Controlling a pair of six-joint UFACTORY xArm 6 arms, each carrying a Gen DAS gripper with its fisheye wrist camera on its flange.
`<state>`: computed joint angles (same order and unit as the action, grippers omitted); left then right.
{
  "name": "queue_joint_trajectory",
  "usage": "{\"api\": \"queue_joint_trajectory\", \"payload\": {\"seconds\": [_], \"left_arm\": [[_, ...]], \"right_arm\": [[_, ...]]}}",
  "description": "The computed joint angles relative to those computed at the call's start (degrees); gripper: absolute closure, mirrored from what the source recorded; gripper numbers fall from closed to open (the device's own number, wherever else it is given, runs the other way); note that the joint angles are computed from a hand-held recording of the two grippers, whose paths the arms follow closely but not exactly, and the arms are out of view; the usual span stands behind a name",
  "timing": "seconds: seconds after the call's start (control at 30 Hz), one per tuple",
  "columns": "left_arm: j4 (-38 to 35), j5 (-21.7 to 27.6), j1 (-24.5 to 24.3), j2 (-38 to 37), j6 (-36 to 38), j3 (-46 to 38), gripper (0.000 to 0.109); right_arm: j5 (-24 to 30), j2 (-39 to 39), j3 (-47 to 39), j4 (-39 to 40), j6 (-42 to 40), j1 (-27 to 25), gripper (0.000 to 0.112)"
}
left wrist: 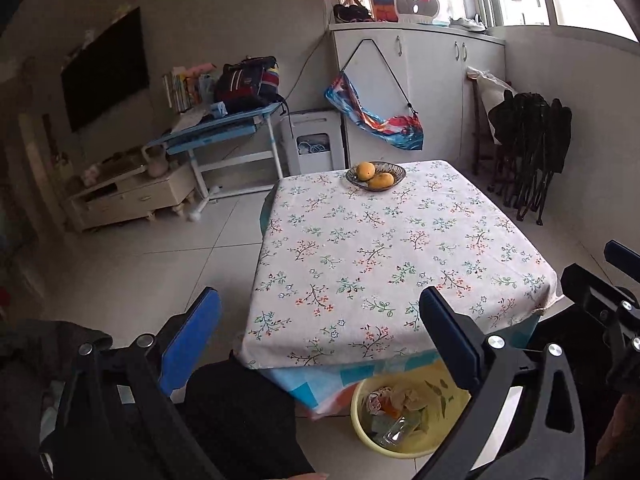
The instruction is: Collect trash
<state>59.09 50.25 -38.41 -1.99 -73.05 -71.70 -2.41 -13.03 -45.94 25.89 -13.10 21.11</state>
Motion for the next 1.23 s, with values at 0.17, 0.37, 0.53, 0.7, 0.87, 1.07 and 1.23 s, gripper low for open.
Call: {"api": "queue_joint_trajectory", "payload": {"seconds": [0.17, 0.37, 0.53, 0.7, 0.87, 1.07, 1.23], "left_arm": [[2.63, 1.78, -1.22, -1.40, -1.91, 0.12, 0.012], [3.63, 2.02, -1.78, -3.35, -2.70, 0.24, 0.012], [0.47, -5.04, 0.40, -5.55, -2.30, 2.38, 0.012], [-1.15, -11.23, 2.36, -7.98, -2.75, 4.94, 0.012], [6.19, -2.23, -0.41, -8.62, -6.74, 4.01, 0.012], [6.77, 1.77, -1.09, -8.82, -6.33, 2.76, 0.012], [5.76, 1.51, -0.56, -9.42, -6.35, 2.93, 0.012]], "right_arm": [[-1.36, -1.18, 0.88, 0.16, 0.02, 0.49, 0.017], [-2.89, -2.10, 1.70, -6.44, 5.87, -0.08, 0.017], [-3.35, -1.89, 1.56, -4.54, 4.32, 0.52, 0.017], [-3.40, -1.83, 1.52, -4.09, 4.02, 0.65, 0.017], [-4.08, -1.89, 2.05, -10.31, 10.08, -0.31, 0.017], [-3.91, -1.94, 1.99, -10.64, 10.01, -0.18, 0.017], [-3.45, -1.96, 1.74, -9.11, 8.34, 0.11, 0.017]]}}
